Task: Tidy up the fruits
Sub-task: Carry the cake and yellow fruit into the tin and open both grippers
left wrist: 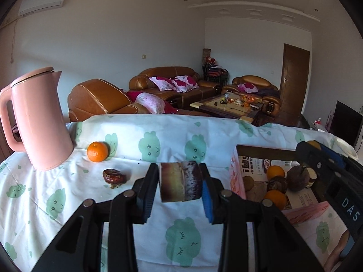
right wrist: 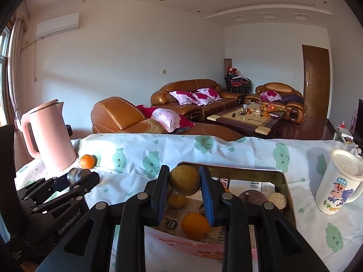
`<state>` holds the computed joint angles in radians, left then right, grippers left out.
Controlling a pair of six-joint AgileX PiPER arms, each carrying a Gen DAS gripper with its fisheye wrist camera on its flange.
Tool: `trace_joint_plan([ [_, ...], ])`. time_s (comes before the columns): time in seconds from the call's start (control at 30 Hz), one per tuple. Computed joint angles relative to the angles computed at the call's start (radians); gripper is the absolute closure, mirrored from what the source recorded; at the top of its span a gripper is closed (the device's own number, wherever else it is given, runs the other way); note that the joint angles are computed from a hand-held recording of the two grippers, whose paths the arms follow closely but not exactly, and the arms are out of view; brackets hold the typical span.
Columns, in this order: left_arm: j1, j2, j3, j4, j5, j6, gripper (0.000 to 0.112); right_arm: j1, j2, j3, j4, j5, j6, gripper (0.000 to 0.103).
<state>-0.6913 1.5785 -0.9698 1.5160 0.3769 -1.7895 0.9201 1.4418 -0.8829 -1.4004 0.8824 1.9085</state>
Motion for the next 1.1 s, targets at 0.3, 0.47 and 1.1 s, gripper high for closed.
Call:
trace_joint_plan([
  [0.3, -0.08, 0.066, -0.11, -0.053, 0.019, 0.06, 0.075, -0.043, -0.102, 0.073, -0.004, 0.032, -0.027, 0.074],
  [0.47, -0.108, 0.116, -0.187, -0.107, 0.014, 0.118, 0.075, -0.123, -0.173, 0.116, 0.015, 0.006, -0.041, 0.074],
  [1.1, -0.174, 0.39, -0.553, -0.591, 0.157, 0.662, 0.075, -0.409, -0.144, 0.136, 0.201, -0.341, -0.197, 0.074],
])
